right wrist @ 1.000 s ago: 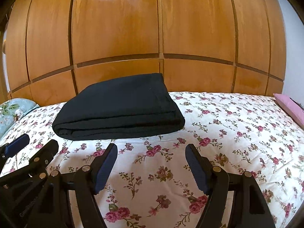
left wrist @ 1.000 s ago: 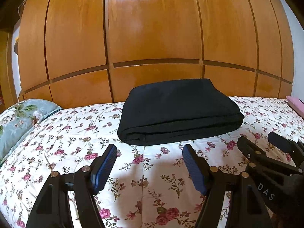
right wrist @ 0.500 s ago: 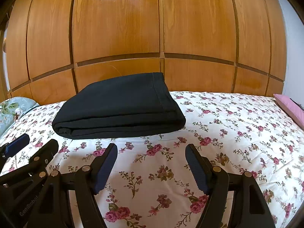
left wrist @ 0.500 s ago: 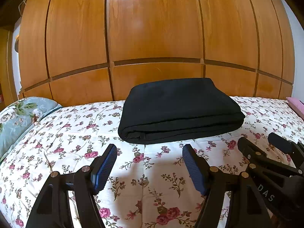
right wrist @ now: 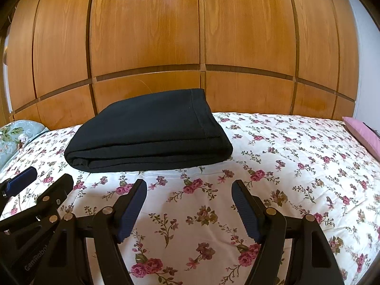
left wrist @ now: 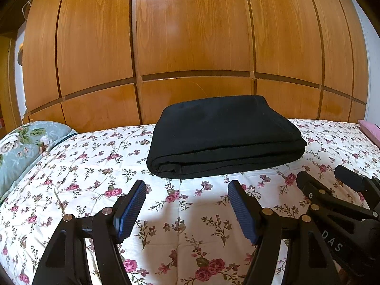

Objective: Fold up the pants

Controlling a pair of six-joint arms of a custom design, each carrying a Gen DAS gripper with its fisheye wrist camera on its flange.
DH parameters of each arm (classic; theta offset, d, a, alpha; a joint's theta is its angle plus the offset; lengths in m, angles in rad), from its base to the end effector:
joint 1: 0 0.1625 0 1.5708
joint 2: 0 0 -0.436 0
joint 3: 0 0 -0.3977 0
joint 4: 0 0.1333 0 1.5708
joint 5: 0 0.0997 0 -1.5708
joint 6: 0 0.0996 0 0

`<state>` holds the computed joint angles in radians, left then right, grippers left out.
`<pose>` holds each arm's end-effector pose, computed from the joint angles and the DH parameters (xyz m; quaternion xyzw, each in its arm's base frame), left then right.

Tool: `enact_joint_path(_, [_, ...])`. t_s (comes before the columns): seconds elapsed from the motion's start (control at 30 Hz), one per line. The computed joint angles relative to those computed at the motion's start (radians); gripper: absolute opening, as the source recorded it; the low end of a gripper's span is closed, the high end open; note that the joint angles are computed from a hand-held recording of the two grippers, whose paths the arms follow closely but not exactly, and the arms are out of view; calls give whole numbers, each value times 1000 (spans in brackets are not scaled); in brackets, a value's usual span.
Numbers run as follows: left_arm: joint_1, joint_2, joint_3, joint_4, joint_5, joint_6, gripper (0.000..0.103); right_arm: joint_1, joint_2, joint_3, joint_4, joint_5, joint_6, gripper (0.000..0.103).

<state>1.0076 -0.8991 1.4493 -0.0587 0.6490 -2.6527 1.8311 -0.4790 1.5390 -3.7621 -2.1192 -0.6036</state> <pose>-0.1493 -0.6347 0.1795 0.1882 0.7792 -0.4741 0.3642 0.2590 -0.6561 0.0706 0.2084 -0.7988 0.4693 0.3134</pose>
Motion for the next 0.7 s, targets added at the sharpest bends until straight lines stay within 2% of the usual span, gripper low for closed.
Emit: enact_joint_path(0.7, [6,23,-39,67,-15,-55,73,-2,0,-5,19,-2,6,74])
